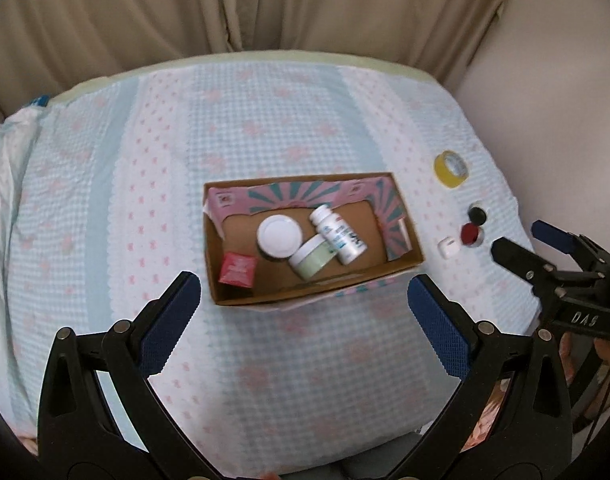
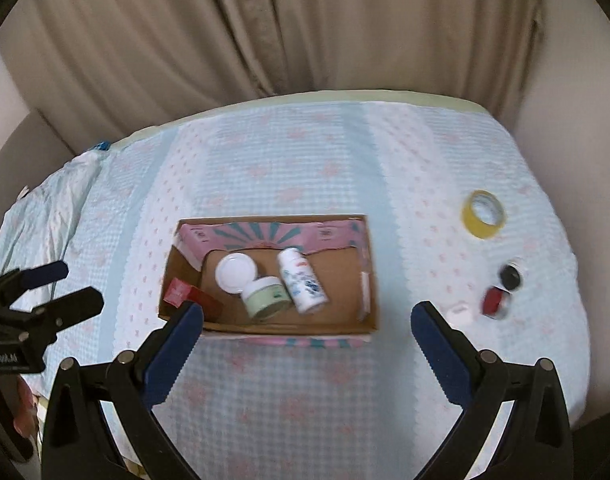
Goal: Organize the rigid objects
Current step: 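Lift both tools out of the box toward the remaining items, then grasp the white earbud case with the left tool while the right tool grasps the black-and-white jar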
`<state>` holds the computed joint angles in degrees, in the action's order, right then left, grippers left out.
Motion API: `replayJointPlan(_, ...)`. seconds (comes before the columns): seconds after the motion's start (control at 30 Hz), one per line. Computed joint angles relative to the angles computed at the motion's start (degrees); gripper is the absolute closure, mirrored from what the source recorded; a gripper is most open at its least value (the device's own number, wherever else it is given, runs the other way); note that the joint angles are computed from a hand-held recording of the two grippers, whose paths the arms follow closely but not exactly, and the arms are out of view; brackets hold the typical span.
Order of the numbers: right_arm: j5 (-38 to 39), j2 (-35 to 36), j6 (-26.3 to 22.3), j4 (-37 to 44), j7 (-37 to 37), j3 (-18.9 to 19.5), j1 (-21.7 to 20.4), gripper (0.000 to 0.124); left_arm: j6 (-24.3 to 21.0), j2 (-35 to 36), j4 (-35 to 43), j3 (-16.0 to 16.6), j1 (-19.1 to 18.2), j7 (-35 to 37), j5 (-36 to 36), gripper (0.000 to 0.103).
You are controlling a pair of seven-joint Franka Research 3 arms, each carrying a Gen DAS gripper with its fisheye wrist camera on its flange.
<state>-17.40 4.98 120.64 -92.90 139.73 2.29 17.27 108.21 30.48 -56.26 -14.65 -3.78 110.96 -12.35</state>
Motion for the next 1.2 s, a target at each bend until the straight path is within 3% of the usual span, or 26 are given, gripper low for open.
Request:
replayJointPlan(0.07,-0.9,-2.0,-1.4,-0.8,1.2,-0.1,0.0,0.021,3.4,-3.6,-5.1,0.0,-0.2,0.0,0.1,0.000)
replayJointPlan(0.23,-3.2,-7.2,-5.4,-3.6,3.4,0.6,-1.5,0.021,6.7,-8.0,-10.7,-0.1,-0.9,-1.1,-0.4,0.000)
replayJointPlan(0.43,-3.2,-14.5,-4.8,-10.4,2.1,0.8,-5.6,0.021,11.5,-13.2,-18.0,0.0,-4.1,-5.8,1.3,0.000)
replayJointPlan(0.57,-1.3,-19.3,-2.6,-16.1,-3.7,-0.3,-9.4,0.021,15.8,-16.1,-23.4,0.0,-8.2,-15.1,5.0,0.000)
replayJointPlan(0.73,4.1,-23.9,2.3,-23.0,-16.0,-3.6,-13.6,0.021,18.0,-16.6,-25.9,-0.4,-14.0,-29.7,12.7,0.000)
replayJointPlan(1.0,12.0,-25.3,7.1,-28.1,-35.0,-8.7,-19.5,0.021,13.9,-11.8,-22.3,-1.3,-21.5,-47.3,21.6,0.000)
replayJointPlan(1.2,16.4,-22.4,7.6,-28.1,-43.5,-9.6,-23.8,0.021,11.0,-6.2,-18.4,-2.3,-24.6,-53.7,20.8,0.000)
